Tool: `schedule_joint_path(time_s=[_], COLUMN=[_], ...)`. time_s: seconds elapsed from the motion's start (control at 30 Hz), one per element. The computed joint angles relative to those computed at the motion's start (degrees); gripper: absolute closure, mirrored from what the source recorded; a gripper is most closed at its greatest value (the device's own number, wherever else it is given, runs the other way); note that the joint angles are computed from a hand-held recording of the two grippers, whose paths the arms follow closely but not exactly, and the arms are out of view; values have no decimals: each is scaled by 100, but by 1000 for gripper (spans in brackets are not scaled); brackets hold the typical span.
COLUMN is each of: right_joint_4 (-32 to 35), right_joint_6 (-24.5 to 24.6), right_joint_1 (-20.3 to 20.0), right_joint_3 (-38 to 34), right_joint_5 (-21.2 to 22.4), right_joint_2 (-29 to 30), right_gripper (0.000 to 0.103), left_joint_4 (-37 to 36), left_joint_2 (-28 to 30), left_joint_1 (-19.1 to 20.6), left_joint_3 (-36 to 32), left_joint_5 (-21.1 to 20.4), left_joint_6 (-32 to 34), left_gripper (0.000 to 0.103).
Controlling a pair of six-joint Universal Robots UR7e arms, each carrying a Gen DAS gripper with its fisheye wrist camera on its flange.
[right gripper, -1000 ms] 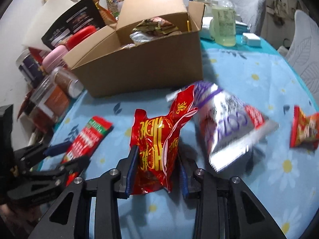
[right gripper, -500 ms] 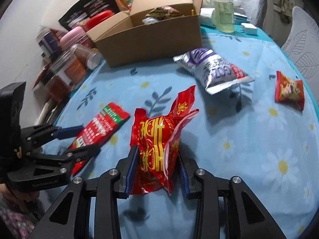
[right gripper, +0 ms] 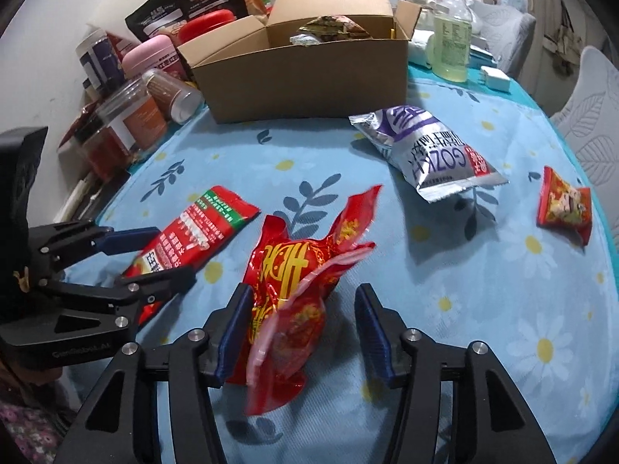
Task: Organize snacks
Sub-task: 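Grasp the red snack bag with the right tool, then carry the red packet and red snack bag with both tools to the box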
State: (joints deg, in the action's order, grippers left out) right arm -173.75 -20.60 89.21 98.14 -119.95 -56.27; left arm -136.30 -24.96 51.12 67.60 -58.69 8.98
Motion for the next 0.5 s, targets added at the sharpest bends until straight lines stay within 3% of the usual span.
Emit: schedule_joint_path(time_s=[0.07, 0.17, 0.2, 0.5], right_joint_4=[-74, -19, -13, -133], right_joint_6=[-31, -36, -38, 197], right_joint_1=[38, 57, 66, 83], right_joint_3=[-23, -46, -60, -96], right_joint_5=[-119, -78, -115, -144], right_joint_2=[63, 85, 104, 165], right_gripper=[48, 67, 69, 70], left_joint_4=[-58, -140, -136, -166], left_joint_2=[6, 0, -10, -147], left_joint_1=[2, -1, 8, 41], left_joint_3=[15, 52, 52, 96], left_joint_5=[2, 20, -12, -240], left_joint_6=[14, 23, -8, -145], left_gripper=[50, 52, 53, 54])
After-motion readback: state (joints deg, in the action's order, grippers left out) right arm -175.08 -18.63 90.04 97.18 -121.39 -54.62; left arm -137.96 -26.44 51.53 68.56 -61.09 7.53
